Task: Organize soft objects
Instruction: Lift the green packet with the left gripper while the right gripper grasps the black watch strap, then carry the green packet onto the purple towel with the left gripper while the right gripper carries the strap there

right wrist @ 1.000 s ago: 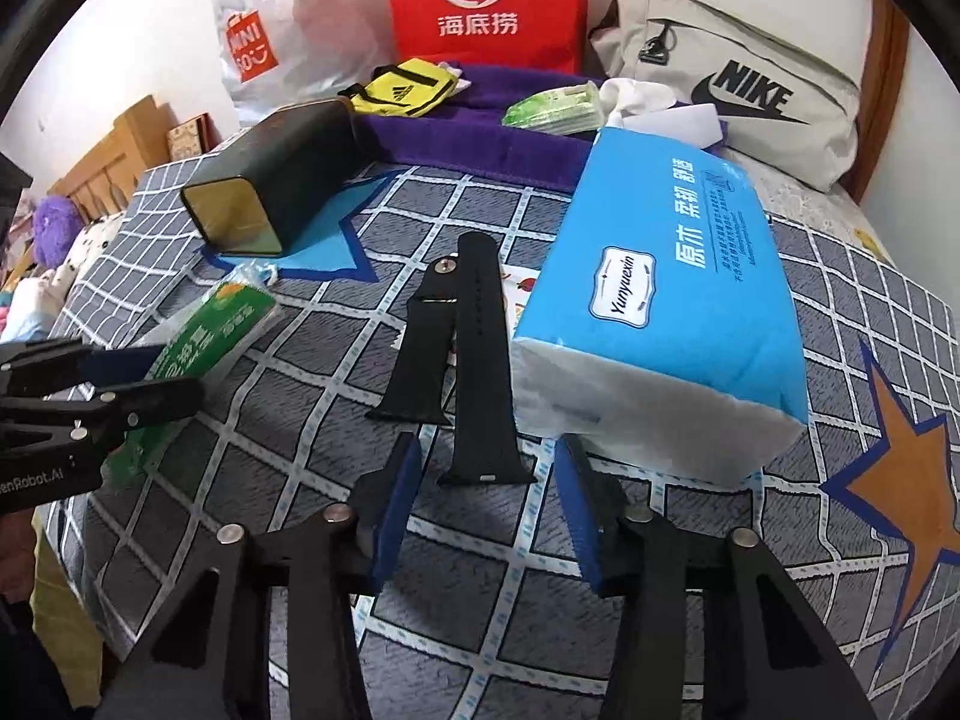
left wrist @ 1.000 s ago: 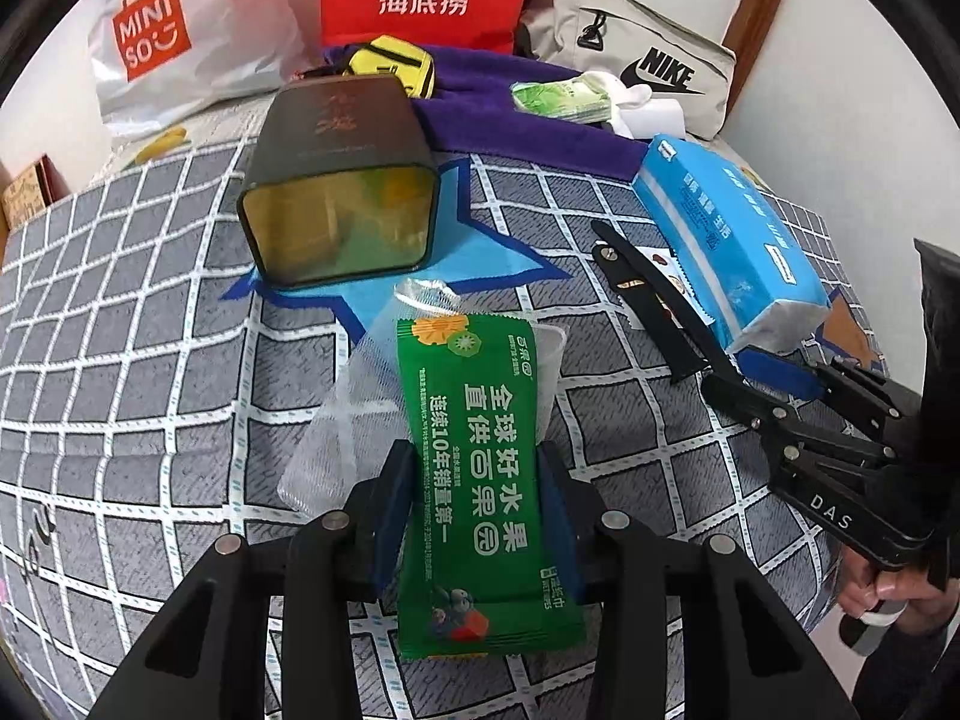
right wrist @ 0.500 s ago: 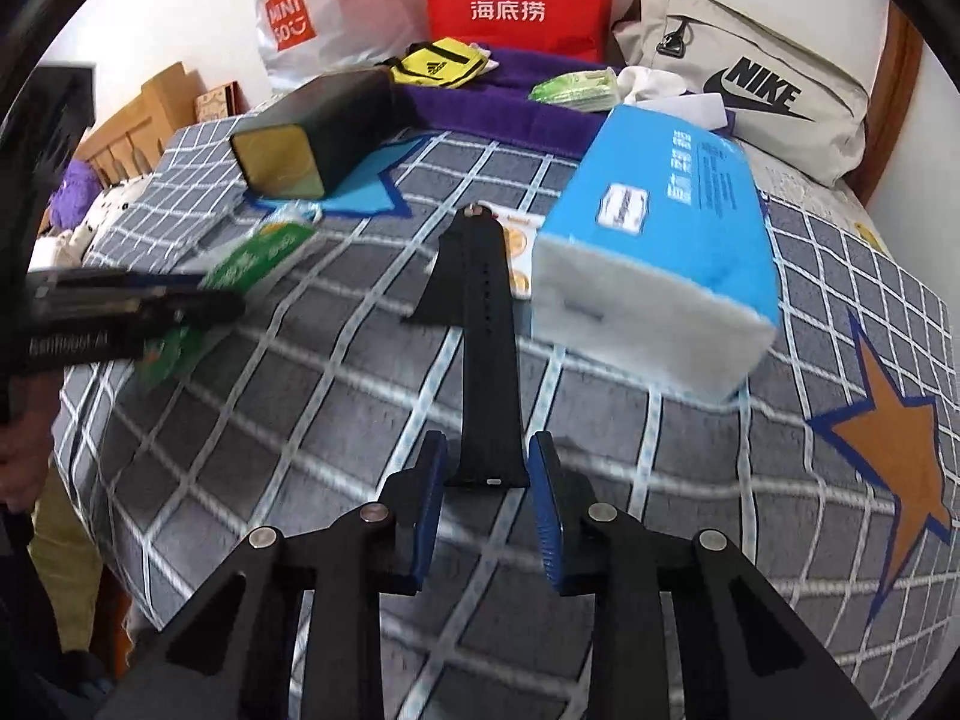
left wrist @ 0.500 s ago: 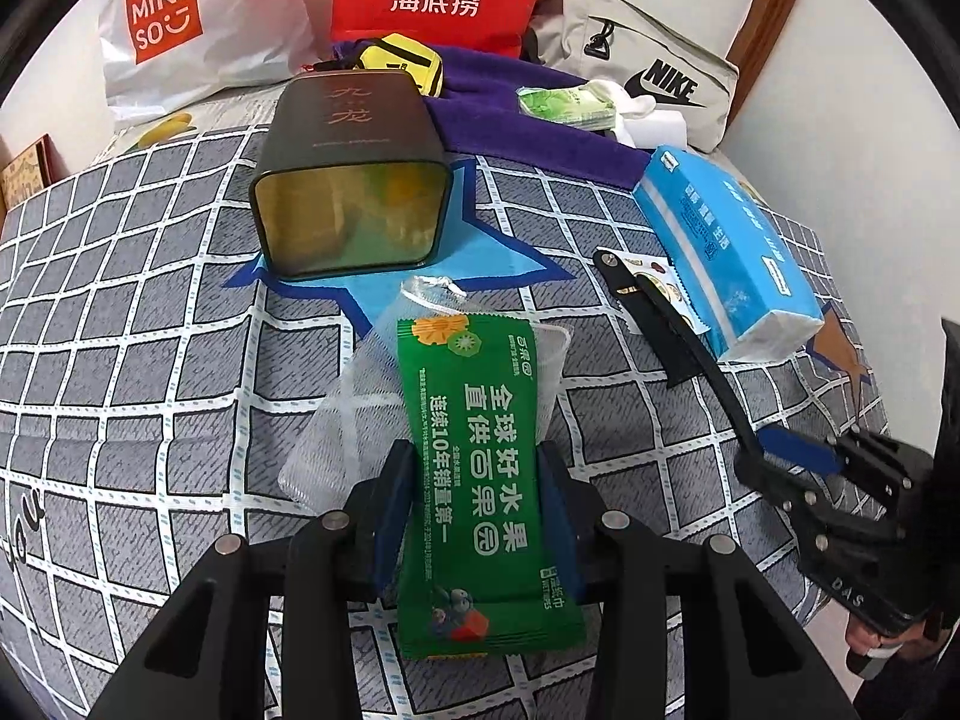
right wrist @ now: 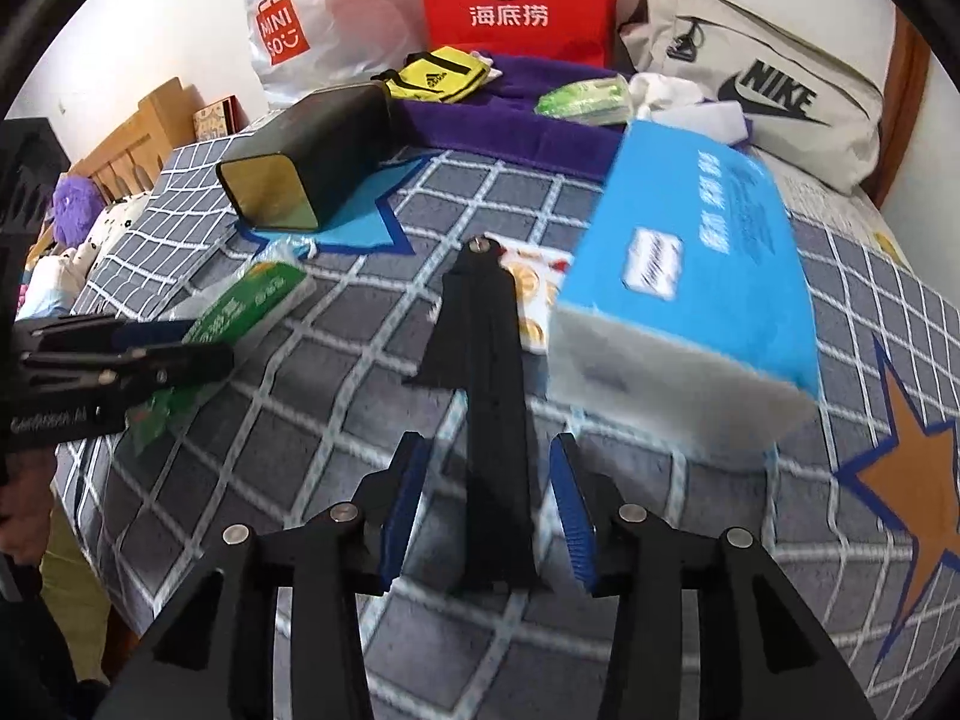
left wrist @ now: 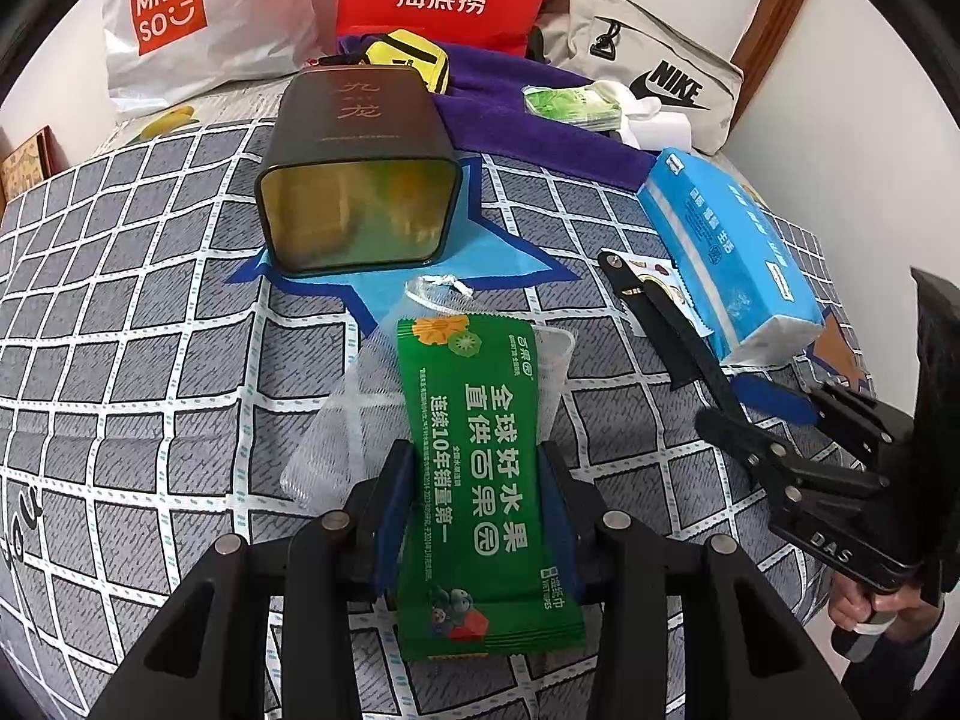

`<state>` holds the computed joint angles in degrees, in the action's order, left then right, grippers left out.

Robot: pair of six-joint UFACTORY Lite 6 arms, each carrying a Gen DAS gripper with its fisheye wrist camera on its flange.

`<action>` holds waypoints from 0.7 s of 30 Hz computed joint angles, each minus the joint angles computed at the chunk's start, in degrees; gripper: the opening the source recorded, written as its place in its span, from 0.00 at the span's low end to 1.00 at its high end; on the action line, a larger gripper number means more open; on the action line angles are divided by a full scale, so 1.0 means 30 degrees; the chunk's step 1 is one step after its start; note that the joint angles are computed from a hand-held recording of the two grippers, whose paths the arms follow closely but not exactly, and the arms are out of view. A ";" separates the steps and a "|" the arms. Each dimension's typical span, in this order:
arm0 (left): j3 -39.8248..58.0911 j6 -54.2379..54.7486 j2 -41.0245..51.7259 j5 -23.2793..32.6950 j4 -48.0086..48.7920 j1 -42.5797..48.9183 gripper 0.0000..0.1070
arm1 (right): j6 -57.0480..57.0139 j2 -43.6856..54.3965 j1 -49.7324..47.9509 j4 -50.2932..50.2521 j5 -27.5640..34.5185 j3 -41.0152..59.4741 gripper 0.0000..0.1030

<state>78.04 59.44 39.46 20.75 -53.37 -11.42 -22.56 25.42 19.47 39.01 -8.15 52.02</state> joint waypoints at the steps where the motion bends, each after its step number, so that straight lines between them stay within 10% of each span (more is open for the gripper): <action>1: 0.0017 -0.0009 0.0023 -0.0029 0.0016 -0.0025 0.37 | 0.0145 0.0259 0.0049 -0.0078 -0.0208 0.0221 0.42; 7: 0.0166 0.0336 0.0170 0.0084 -0.0292 0.0047 0.37 | -0.1159 0.0442 0.0540 0.1085 -0.1257 0.0113 0.20; 21: -0.0381 0.2099 -0.0098 -0.0434 -0.1707 -0.0036 0.33 | 0.3169 0.0299 0.0229 -0.3286 -0.1232 -0.0260 0.20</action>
